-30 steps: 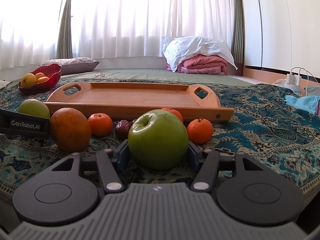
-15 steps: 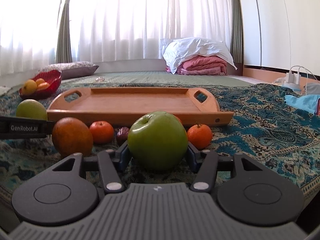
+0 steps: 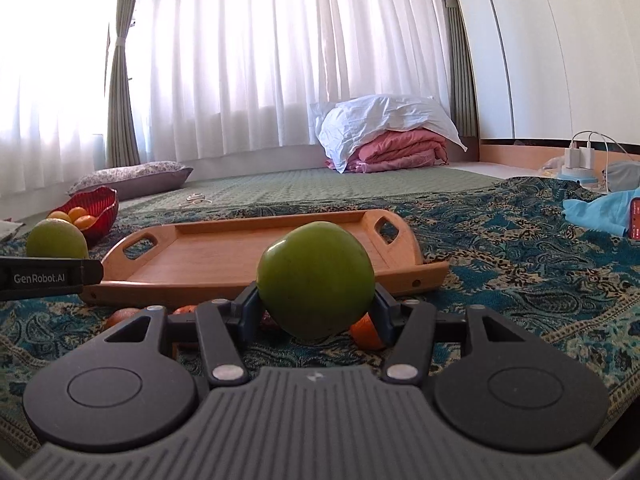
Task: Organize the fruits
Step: 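Carry both green apples onto the wooden tray while the right tool opens to release its apple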
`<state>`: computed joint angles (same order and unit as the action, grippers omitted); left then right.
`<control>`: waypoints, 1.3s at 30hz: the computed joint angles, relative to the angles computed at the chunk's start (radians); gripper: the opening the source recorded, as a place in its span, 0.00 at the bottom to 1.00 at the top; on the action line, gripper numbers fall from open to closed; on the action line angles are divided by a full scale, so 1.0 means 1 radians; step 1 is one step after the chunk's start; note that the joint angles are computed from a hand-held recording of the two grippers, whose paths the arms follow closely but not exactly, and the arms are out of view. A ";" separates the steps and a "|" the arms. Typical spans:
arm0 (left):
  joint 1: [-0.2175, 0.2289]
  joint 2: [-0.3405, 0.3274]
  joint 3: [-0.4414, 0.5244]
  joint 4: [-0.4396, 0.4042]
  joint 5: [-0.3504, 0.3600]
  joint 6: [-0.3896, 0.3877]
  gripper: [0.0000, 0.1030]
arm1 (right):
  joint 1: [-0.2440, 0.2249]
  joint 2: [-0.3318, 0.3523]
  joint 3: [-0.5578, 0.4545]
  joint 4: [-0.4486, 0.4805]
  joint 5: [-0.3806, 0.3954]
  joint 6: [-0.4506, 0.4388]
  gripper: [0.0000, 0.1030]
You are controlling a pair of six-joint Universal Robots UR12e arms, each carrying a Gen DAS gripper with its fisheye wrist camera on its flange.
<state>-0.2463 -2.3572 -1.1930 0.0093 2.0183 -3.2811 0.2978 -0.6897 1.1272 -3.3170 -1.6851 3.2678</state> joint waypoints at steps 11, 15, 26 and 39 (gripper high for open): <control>0.014 -0.008 0.066 -0.113 -0.055 -0.031 0.55 | -0.048 0.008 -0.073 0.087 0.164 0.076 0.57; 0.022 -0.019 0.096 -0.154 -0.075 -0.043 0.55 | -0.060 0.023 -0.114 0.130 0.196 0.078 0.57; 0.036 -0.054 0.173 -0.234 -0.104 -0.057 0.55 | -0.084 0.072 -0.211 0.220 0.261 0.160 0.57; 0.046 -0.088 0.246 -0.334 -0.129 -0.072 0.55 | -0.085 0.106 -0.289 0.326 0.238 0.160 0.57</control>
